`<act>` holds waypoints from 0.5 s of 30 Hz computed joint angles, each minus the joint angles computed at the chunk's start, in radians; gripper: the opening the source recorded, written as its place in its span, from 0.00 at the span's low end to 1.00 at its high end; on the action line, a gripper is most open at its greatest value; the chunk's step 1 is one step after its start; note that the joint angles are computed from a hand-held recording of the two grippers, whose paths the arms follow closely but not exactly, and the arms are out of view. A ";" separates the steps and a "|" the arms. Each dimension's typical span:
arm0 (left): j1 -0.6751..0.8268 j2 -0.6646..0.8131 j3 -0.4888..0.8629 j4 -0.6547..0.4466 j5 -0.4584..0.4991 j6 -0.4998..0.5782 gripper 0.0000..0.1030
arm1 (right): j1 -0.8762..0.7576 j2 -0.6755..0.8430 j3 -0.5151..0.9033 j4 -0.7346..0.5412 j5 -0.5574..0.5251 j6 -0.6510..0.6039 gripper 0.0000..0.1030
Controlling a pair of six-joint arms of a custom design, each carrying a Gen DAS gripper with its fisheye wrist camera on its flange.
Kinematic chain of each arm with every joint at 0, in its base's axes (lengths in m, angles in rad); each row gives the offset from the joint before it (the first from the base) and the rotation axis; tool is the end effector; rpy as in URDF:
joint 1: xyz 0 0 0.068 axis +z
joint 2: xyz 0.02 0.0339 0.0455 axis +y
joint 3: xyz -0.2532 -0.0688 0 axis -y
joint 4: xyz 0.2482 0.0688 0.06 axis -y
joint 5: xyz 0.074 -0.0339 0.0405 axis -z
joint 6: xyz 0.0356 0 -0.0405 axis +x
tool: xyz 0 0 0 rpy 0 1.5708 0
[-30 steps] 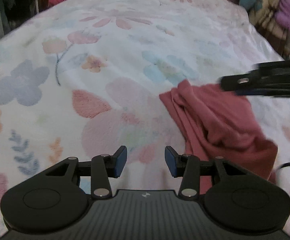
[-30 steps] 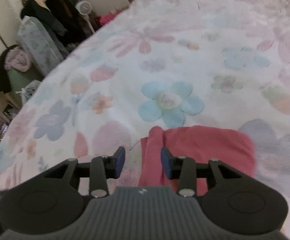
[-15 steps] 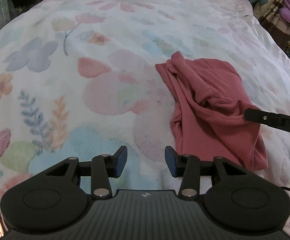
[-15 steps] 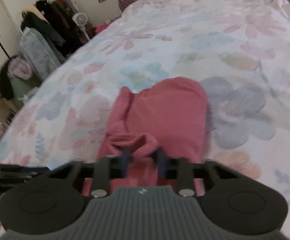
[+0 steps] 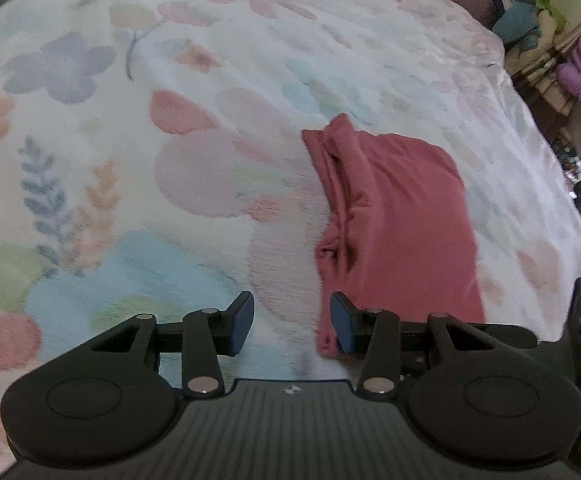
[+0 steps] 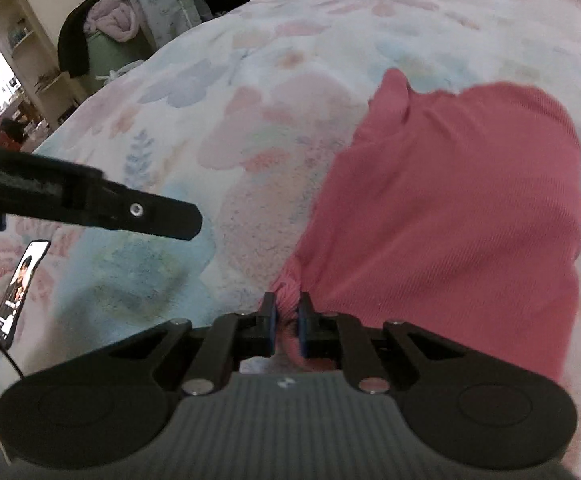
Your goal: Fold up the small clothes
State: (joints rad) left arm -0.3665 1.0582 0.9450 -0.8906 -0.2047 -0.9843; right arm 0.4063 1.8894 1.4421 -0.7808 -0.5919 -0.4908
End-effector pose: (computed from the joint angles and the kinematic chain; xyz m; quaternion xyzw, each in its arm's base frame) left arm 0.1965 -0.0677 0.2739 -0.3176 0.9012 -0.0974 0.2785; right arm 0.3447 0.1699 0.2032 -0.4535 0.8277 0.2802 0.1751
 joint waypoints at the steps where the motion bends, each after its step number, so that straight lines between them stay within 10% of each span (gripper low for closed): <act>1: 0.004 0.000 -0.008 0.021 0.012 0.003 0.50 | -0.005 0.000 0.001 -0.001 -0.011 0.010 0.15; 15: -0.022 0.086 -0.149 0.311 0.084 -0.108 0.71 | -0.373 -0.188 -0.093 -0.052 -0.057 -0.042 0.45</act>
State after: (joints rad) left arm -0.3884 1.1446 0.7960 -0.5793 -0.1210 -1.0928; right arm 0.0337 1.7011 1.3492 -0.8326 -0.6490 -0.5325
